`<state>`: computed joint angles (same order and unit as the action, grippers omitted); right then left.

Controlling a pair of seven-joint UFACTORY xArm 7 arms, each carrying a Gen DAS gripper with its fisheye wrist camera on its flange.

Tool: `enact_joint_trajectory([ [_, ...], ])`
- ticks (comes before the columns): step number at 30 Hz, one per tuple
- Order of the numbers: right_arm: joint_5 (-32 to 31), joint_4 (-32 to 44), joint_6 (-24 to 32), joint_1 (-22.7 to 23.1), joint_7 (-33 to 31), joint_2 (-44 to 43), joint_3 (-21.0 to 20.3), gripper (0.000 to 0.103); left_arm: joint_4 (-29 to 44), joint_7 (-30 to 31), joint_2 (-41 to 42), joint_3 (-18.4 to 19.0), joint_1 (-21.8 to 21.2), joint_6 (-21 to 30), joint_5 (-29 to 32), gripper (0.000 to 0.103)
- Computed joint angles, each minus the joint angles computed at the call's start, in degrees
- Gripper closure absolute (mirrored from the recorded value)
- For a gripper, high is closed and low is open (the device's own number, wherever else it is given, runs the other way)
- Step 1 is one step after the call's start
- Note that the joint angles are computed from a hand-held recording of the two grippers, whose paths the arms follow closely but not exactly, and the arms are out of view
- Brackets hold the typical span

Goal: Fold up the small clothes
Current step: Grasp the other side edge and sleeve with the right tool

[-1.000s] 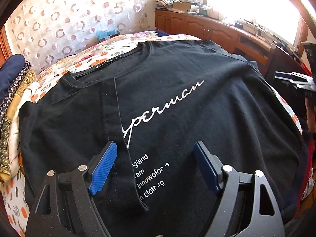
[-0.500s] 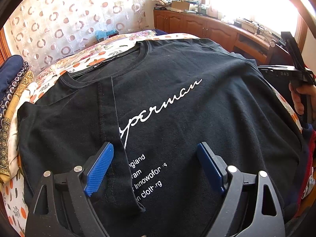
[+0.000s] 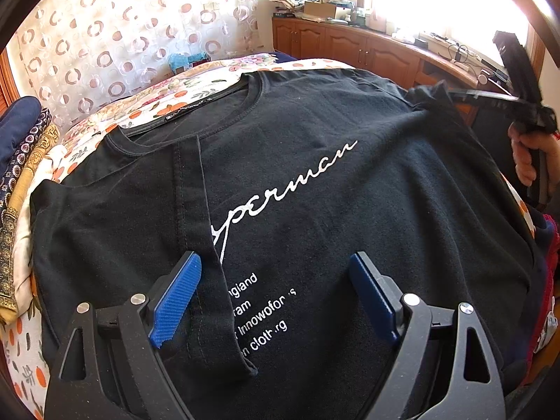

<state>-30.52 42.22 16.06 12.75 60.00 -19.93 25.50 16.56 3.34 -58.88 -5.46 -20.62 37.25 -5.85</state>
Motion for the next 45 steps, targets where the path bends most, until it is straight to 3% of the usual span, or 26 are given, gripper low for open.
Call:
enact_joint_trajectory([
  [3,-2.45,0.94,1.34,-1.47,2.58,-3.42,2.89,0.099,0.02,-0.03,-0.02,-0.06,0.04,0.04,0.12,0.016],
  [6,-2.87,1.55,1.25,-0.08,2.39,-5.01,5.27,0.099,0.13,-0.11,0.20,-0.07,0.02,-0.04,0.14,0.016],
  [12,-1.53,4.40,5.26,4.21,0.09,1.19,7.08,0.099,0.05,-0.14,-0.38,-0.24,0.30,0.39,0.52,0.016],
  [17,-1.81,2.59,10.63,9.15,2.13,0.06,5.16,0.081,-0.98,-1.12,-4.91,-0.77,1.15,0.57,1.73,0.016],
  [21,-0.44,0.23,14.16,11.04,3.45,-5.84,4.96,0.057,-1.03,-0.72,-10.07,0.75,-0.23,1.60,0.19,0.016],
  [26,1.54,-2.02,19.18,9.43,7.38,-12.13,6.66,0.054,-0.47,-1.38,-14.33,0.30,-1.19,2.87,-1.01,0.016],
  [31,3.05,-2.40,17.62,6.98,11.22,-9.68,6.71,0.052,-0.11,-1.74,-16.30,-0.55,-2.44,2.95,-1.84,0.016],
  [36,2.86,-0.68,12.75,6.60,12.97,-4.09,4.65,0.053,-0.70,-2.03,-16.74,-0.93,-2.24,3.19,-1.55,0.016],
  [39,3.97,0.26,10.89,8.68,8.24,-3.43,1.58,0.098,-1.29,-2.23,-17.54,-0.28,-1.89,3.82,-1.61,0.016],
  [40,4.71,-0.41,10.61,9.63,5.26,-4.45,-0.19,0.098,-1.48,-2.28,-17.99,-0.07,-1.75,4.12,-1.65,0.016],
  [45,5.11,3.90,10.36,9.08,-1.79,-6.25,-0.18,0.098,-2.17,-2.11,-20.68,1.38,0.05,5.57,-1.38,0.016],
])
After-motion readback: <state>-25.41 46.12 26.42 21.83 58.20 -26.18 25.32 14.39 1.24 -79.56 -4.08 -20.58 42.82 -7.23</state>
